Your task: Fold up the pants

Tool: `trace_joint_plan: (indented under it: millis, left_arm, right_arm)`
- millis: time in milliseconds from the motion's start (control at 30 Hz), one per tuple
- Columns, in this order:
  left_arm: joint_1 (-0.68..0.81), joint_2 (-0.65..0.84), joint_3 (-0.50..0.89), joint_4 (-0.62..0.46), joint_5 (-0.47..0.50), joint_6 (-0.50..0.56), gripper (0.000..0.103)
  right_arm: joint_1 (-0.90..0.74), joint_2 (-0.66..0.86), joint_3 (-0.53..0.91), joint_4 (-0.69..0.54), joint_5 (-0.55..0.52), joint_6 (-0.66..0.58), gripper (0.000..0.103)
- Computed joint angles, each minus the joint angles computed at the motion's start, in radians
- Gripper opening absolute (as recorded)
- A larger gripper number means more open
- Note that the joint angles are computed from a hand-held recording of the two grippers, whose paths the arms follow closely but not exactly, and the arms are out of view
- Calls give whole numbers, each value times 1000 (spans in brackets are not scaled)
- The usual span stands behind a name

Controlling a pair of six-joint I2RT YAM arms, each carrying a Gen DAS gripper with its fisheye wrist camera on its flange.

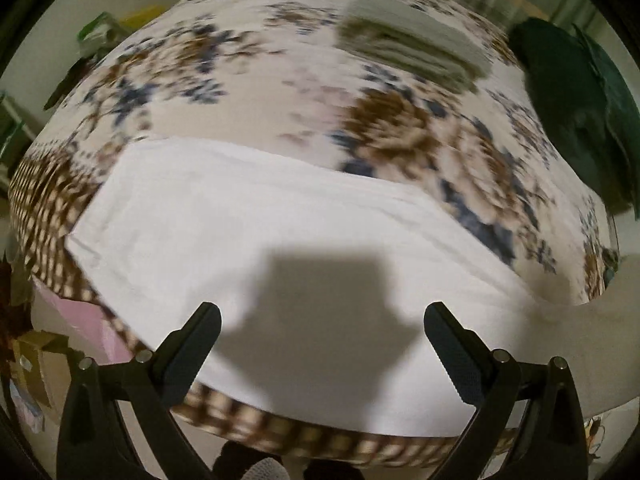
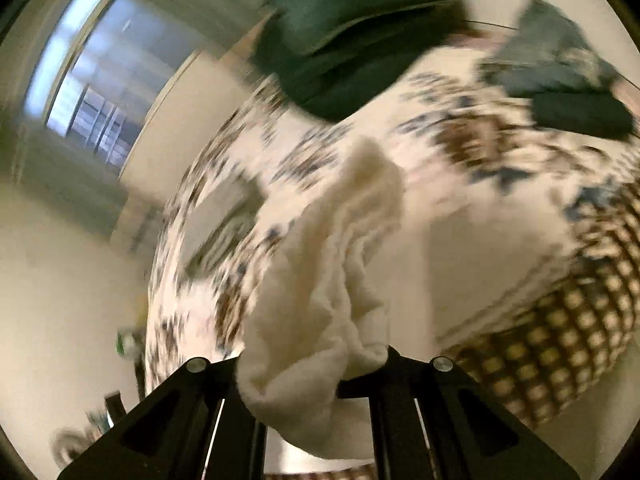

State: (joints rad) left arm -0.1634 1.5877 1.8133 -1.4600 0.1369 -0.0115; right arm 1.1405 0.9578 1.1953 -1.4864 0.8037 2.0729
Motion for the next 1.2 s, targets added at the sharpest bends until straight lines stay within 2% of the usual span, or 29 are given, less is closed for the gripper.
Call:
trace_joint_plan:
  millis: [100,167,200,267,333,367,433,467,500,533,567,633,667,767,833,900,967,1000,1033,1133,1200]
  left_arm:
    - [156,11,-19,12,37,108,103]
    - [252,27,-32,30,51,174,103]
    - [305,44,-30,30,60,209,103]
    - [385,76,-22,33,66,260,103]
    - [460,110,-10,36,71,305,103]
    - [492,125,-4,36,72,323,103]
    - [548,160,23,28,76,350,103]
    - [572,176,39,23,80,357,103]
    - [588,188,51,19,83,360,103]
    - [613,206,72,15,94,362,103]
    - [624,214,81,16,100,361,103]
    - [645,232,99,25,108,342,103]
    - [654,242,109,31,118,324,103]
    - [666,276,132,37,139,251,103]
    - [667,290,135,39,157,225,103]
    - [658,297,134,45,160,215,103]
    - [652,296,133,49,165,220,103]
    - [650,295,133,48,166,225,103]
    - [648,293,133,46,170,230,103]
    - [646,286,132,40,175,251,103]
    - [649,283,126,36,177,259,103]
  right_arm:
    - [-142,219,4,374,-138,-313,8]
    - [-185,415,25,586,-242,-414,8]
    - [-197,503,49,641,-279,-438,8]
    - [-210,690,123,725,-350,-477,8]
    - [-216,882,245,741,-417,-490,8]
    - [-213,969,324,704,-436,-486,9]
    - [-215,1117,490,598,-502,-490,18]
    - [-219,1163,567,551,-534,-491,27]
    - [-216,1170,597,542,-545,-500,41]
    - [-218,1156,589,577,-571,-519,48]
    - [-226,1117,542,655,-621,-539,51]
    - [-242,983,372,873,-689,-509,51]
    - [-250,936,349,868,-682,-484,53]
    - [-287,951,448,663,-694,-505,54]
    - [-334,976,466,614,-743,-523,54]
    - [-386,1001,470,633,-789,-557,54]
    - [-415,1085,550,567,-827,-585,51]
    - [-424,1140,598,523,-850,-593,19]
    - [-436,1180,635,500,-865,-600,3]
    - [-406,1266,806,373,-809,-646,3]
    - [-379,1342,992,254,-786,-688,3]
